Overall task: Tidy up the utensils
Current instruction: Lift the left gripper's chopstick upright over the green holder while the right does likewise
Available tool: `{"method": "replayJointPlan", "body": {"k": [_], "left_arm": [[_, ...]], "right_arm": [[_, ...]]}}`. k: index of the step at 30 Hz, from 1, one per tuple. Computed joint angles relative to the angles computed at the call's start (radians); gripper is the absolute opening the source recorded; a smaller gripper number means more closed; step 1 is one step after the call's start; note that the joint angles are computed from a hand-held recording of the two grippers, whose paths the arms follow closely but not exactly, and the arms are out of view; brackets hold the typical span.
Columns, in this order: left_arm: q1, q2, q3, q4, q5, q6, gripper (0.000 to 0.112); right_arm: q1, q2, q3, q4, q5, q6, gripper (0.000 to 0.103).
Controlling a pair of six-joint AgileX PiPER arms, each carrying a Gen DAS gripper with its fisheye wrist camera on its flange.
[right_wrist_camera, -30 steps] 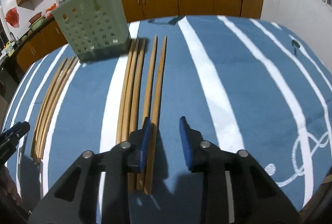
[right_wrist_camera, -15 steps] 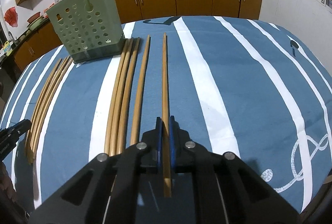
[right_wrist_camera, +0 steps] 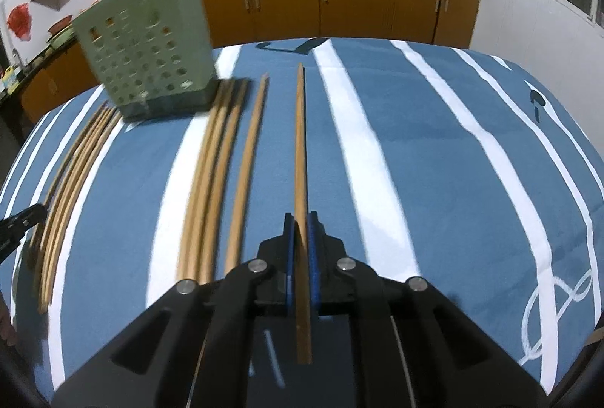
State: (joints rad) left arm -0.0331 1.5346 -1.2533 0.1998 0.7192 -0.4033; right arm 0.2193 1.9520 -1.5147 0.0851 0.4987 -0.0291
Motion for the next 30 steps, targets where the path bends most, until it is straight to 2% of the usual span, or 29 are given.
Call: {"method": "replayJointPlan", "body": {"k": [4, 16, 25, 30], "left_arm": [[0.005, -0.019, 0.031, -0.005, -0.027, 0.009, 0.008], [-0.017, -0.042, 0.035, 0.036, -0.014, -0.016, 0.007], [-0.022, -0.121, -0.051, 0.125, -0.013, -0.056, 0.007], [-0.004, -0.128, -0.123, 0.124, -0.01, -0.06, 0.007]], "right_arm": [[-0.011, 0.007, -0.003, 0.017, -0.013, -0.017, 0.009], [-0.037, -0.037, 0.029, 0.111, -0.016, -0.107, 0.008], [-0.071, -0.147, 0.024, 0.213, -0.061, -0.197, 0.008], [-0.085, -0.186, 0.006, 0.266, -0.077, -0.24, 0.008]]}}
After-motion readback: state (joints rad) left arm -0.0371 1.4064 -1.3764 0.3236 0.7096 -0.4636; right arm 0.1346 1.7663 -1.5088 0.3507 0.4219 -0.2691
